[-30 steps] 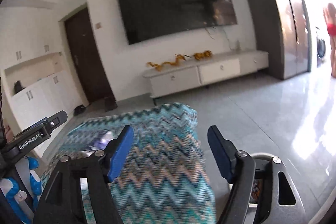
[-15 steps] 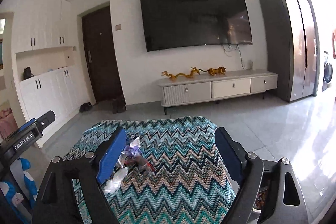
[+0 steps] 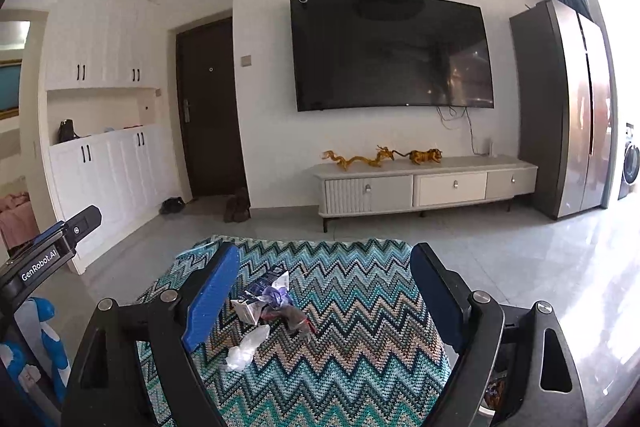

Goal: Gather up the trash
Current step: 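Move both tools back over the blanket toward the white box and bags, then grasp the white plastic bag with the left tool while the right tool grasps the purple bag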

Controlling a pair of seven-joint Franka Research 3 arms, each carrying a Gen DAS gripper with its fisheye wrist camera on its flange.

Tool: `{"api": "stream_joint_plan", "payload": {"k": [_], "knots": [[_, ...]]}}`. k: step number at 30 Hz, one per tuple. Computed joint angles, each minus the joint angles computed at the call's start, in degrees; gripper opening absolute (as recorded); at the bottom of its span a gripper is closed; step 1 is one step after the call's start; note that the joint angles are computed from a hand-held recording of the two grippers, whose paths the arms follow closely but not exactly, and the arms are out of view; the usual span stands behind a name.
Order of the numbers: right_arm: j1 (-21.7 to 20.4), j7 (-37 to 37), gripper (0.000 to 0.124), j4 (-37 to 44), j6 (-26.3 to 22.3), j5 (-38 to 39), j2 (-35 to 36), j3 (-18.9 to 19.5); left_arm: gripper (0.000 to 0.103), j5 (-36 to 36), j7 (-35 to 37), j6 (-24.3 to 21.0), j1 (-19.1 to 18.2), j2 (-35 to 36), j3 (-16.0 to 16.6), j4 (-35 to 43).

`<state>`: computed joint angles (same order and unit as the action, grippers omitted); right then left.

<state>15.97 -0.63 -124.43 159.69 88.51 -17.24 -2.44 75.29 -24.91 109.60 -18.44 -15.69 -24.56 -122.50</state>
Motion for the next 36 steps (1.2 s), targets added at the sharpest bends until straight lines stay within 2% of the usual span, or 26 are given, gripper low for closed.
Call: {"api": "stream_joint_plan", "payload": {"k": [10,17,22,25,26,36], "knots": [[-0.5,-0.9,0.09,1.27,0.63,1.58,2.35,0.37,0.077,-1.58,3.38,2.1,0.08,2.56,1.58,1.32],[-1.4,3.09,0.09,4.18,-0.06,-1.34,7.44,0.86,0.078,-4.26,4.91,7.77,2.07,2.13,4.58,-0.82],[-2.65,5.95,0.09,6.56,-1.78,-3.22,12.14,1.29,0.077,-6.1,6.79,17.9,4.67,1.07,7.21,-4.17],[-3.41,8.06,0.09,8.27,-2.55,-4.99,15.26,2.04,0.077,-6.06,7.73,28.43,6.59,2.45,9.07,-5.57],[-3.68,8.69,0.09,8.77,-2.72,-5.52,16.09,2.33,0.077,-6.32,8.48,30.5,7.12,3.48,9.18,-5.49],[-6.66,14.73,0.086,14.19,-4.99,-10.94,24.25,4.83,0.075,-8.88,16.17,44.91,8.1,15.3,11.53,-0.77]]}}
